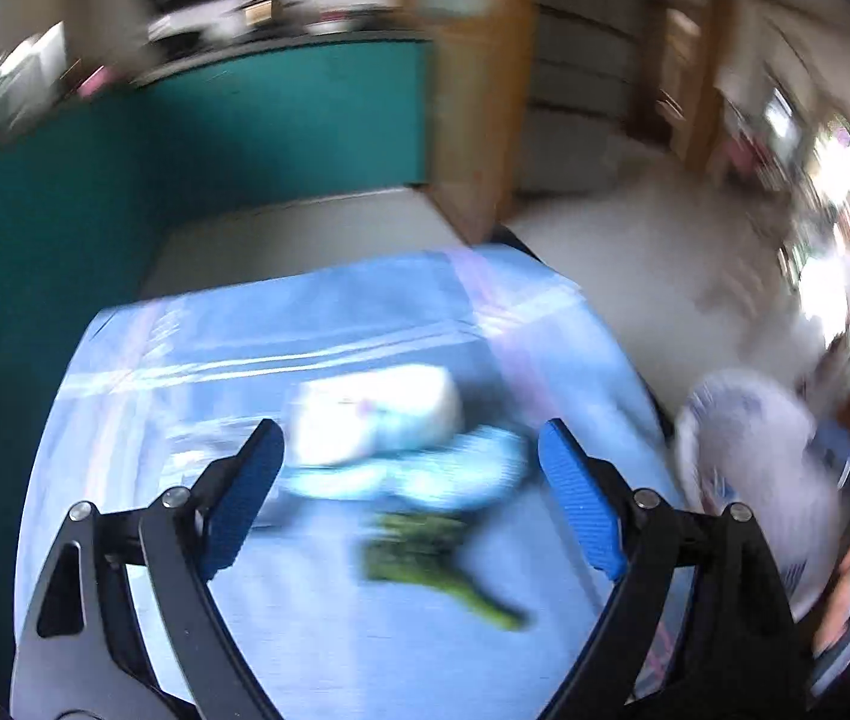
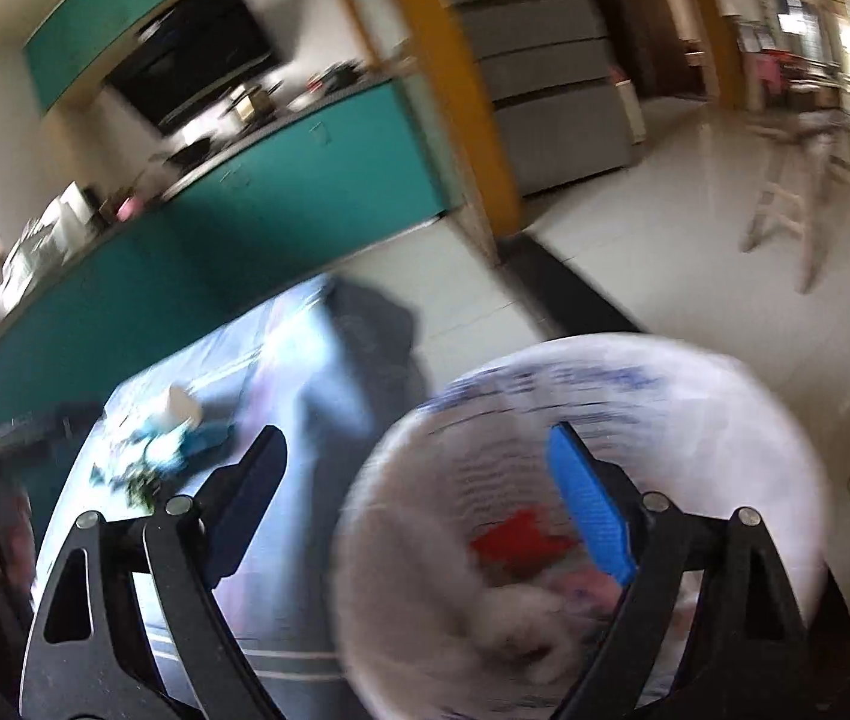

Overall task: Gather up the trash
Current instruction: 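Return both grippers to the table and grasp the white paper cup with the right gripper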

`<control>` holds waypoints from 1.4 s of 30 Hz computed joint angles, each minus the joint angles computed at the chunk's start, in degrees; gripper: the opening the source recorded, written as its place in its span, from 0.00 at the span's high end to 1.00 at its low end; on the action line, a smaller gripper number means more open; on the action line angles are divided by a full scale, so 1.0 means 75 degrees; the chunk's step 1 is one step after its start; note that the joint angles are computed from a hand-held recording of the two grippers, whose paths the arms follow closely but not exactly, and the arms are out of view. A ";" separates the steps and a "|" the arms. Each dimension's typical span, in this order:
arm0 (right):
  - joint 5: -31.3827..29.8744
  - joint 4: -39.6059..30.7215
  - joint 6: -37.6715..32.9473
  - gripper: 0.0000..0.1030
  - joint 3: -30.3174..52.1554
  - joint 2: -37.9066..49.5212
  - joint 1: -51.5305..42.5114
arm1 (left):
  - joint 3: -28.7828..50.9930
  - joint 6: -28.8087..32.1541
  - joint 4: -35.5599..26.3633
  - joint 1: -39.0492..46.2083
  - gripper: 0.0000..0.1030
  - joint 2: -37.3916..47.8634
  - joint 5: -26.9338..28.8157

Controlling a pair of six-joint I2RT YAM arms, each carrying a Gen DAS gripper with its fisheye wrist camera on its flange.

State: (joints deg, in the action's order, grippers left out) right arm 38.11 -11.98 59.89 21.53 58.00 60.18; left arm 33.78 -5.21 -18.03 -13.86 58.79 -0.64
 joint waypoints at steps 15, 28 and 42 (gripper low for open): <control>-0.2992 0.0959 -0.2647 0.08 0.7243 0.7729 -0.0627 | 0.0260 0.1611 -0.0124 0.4673 0.11 0.0651 0.1714; -0.2564 -0.0806 -0.2601 0.05 0.9900 0.9600 -0.0510 | -0.0155 0.1831 0.0049 0.4507 0.10 0.0306 0.1238; -0.2298 0.1089 -0.2595 0.18 0.6815 0.7362 -0.0090 | -0.0302 0.1890 -0.0003 0.3892 0.10 0.0037 0.0721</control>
